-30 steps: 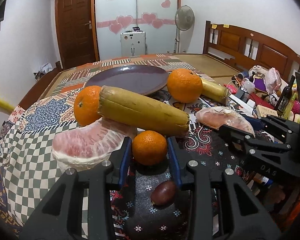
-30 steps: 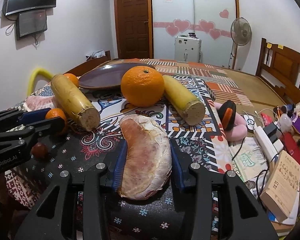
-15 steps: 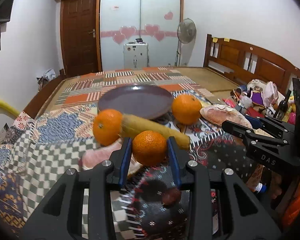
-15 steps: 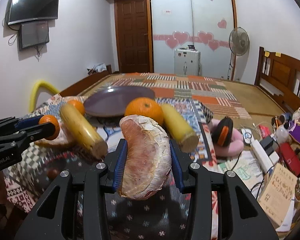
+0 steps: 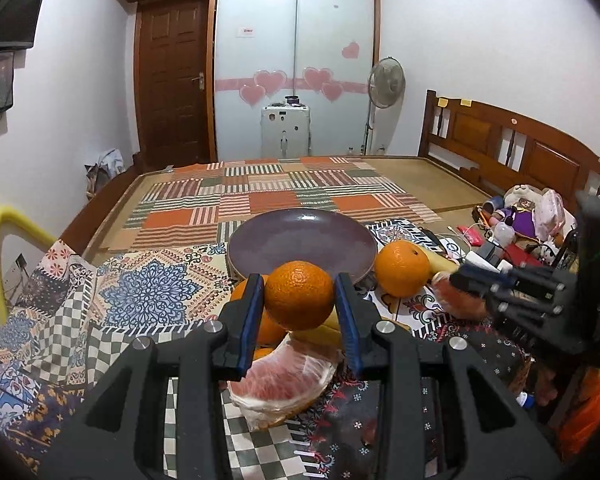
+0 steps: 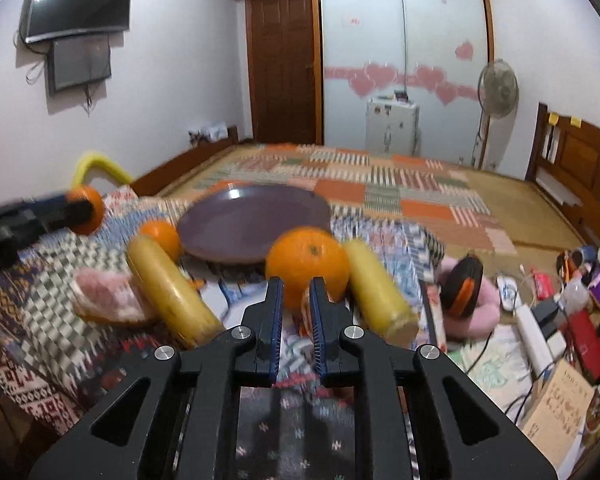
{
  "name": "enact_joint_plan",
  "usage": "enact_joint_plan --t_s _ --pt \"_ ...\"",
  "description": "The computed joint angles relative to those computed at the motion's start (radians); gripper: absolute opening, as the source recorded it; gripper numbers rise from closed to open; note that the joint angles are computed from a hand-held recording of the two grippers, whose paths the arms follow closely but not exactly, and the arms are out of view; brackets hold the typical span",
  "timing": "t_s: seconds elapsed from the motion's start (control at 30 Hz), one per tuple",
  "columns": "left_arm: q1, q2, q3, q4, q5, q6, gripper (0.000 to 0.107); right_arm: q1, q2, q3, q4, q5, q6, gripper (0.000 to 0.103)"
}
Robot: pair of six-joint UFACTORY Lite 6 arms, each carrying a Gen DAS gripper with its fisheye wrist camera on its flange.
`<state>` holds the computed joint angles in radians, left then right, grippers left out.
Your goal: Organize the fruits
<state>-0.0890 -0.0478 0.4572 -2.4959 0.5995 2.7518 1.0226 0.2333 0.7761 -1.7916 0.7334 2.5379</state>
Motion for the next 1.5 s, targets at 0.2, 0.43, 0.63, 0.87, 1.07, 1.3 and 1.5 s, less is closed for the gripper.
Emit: enact_joint_plan --t_s 0.2,0.43,0.63,0.87,1.07,1.3,1.5 --pt "0.005 0.007 -0.019 0.01 0.017 -0.002 0.036 0.009 -0.035 -0.092 -0.067 -0.021 0.115 0.013" --pt "-0.021 -0.018 -0.034 0.007 0.005 -0.005 0.036 0.07 -0.08 -0.127 0.083 0.078 -0.038 0.065" --pt "-0.011 -0.02 -0.046 0.038 0.014 -0.023 0.036 -0.106 -0.045 -0.133 -0.038 -0.095 -0.016 0.065" --pt "-0.014 -0.001 -0.042 0.028 0.016 -0.007 0.036 -0.162 -0.013 -0.091 -0.064 -0.159 -0.103 0.073" --pt "-0.008 0.011 -0.044 0.038 0.029 -0.013 0.036 -0.106 -0.003 -0.091 0.029 -0.142 -0.183 0.076" --pt "-0.005 0.022 -0.048 0.056 0.039 -0.032 0.036 -0.068 -0.204 -0.243 -0.09 -0.266 0.013 0.067" --pt "-0.002 0.003 -0.063 0.071 0.037 -0.042 0.036 -0.091 -0.157 -0.21 -0.043 -0.228 -0.021 0.066"
